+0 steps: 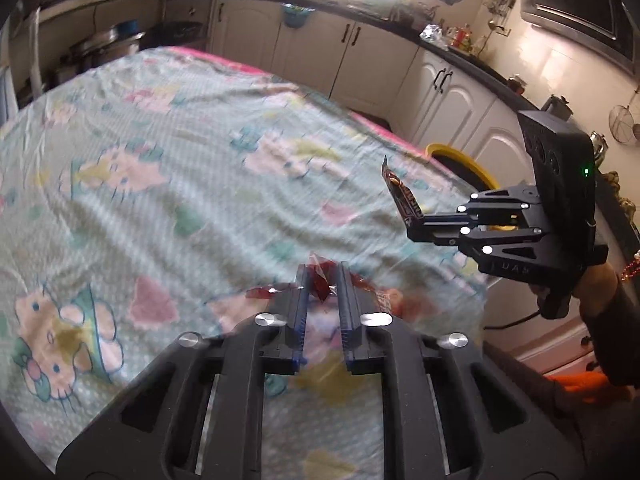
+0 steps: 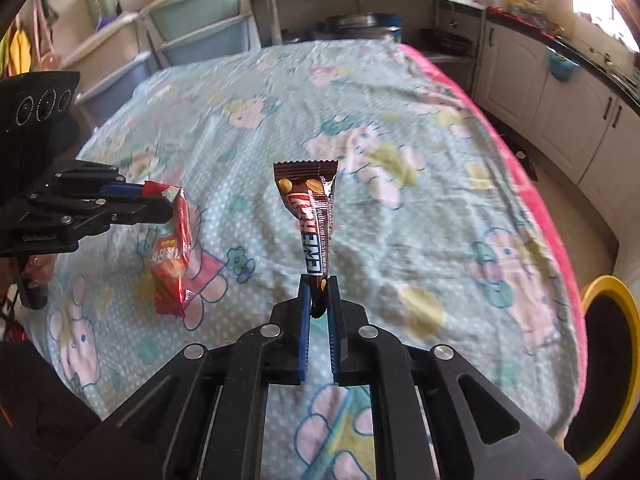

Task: Collect trash
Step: 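Lift the chocolate bar and red wrapper and carry them over the yellow bin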

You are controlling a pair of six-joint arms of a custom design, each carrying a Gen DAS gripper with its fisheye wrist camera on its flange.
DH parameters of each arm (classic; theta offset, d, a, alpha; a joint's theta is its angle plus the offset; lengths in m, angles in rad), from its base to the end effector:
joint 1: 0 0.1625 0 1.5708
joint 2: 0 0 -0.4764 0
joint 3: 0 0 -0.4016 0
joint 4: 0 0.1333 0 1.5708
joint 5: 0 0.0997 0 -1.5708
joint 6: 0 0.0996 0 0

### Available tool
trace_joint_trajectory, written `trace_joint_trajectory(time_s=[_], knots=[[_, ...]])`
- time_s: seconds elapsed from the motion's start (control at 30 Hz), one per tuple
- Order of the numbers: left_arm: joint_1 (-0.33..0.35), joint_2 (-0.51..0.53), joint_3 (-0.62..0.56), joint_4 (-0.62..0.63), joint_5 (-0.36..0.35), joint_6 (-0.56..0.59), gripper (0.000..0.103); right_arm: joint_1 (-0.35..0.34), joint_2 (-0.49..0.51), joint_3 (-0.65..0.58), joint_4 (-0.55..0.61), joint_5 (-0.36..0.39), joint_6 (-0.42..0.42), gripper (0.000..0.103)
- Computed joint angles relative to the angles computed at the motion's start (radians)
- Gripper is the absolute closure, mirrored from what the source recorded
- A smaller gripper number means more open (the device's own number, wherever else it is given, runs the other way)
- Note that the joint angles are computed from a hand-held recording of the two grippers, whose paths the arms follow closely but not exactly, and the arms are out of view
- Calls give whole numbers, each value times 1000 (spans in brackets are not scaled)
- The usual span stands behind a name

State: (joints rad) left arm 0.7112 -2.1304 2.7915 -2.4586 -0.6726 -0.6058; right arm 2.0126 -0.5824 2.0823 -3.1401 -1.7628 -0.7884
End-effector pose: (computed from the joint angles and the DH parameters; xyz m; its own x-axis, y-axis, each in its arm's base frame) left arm 0.0051 -0.2744 0.2816 -0.8641 -0.0685 -0.4986 0.2994 0.7263 -0.6188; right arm 0.3310 -0.4325 -0.0667 -0.3271 -0.9270 0.1834 -0.9341 0.3466 0.0861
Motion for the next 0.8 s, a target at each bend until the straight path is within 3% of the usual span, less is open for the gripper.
trace_joint_trajectory(time_s=[0.4, 0.8], knots=[[31, 410, -86, -510, -39, 285, 102, -47, -145, 48, -88, 47, 34, 95], [59, 712, -256, -785, -100, 500, 102, -128, -277, 75, -195, 48, 79, 95]])
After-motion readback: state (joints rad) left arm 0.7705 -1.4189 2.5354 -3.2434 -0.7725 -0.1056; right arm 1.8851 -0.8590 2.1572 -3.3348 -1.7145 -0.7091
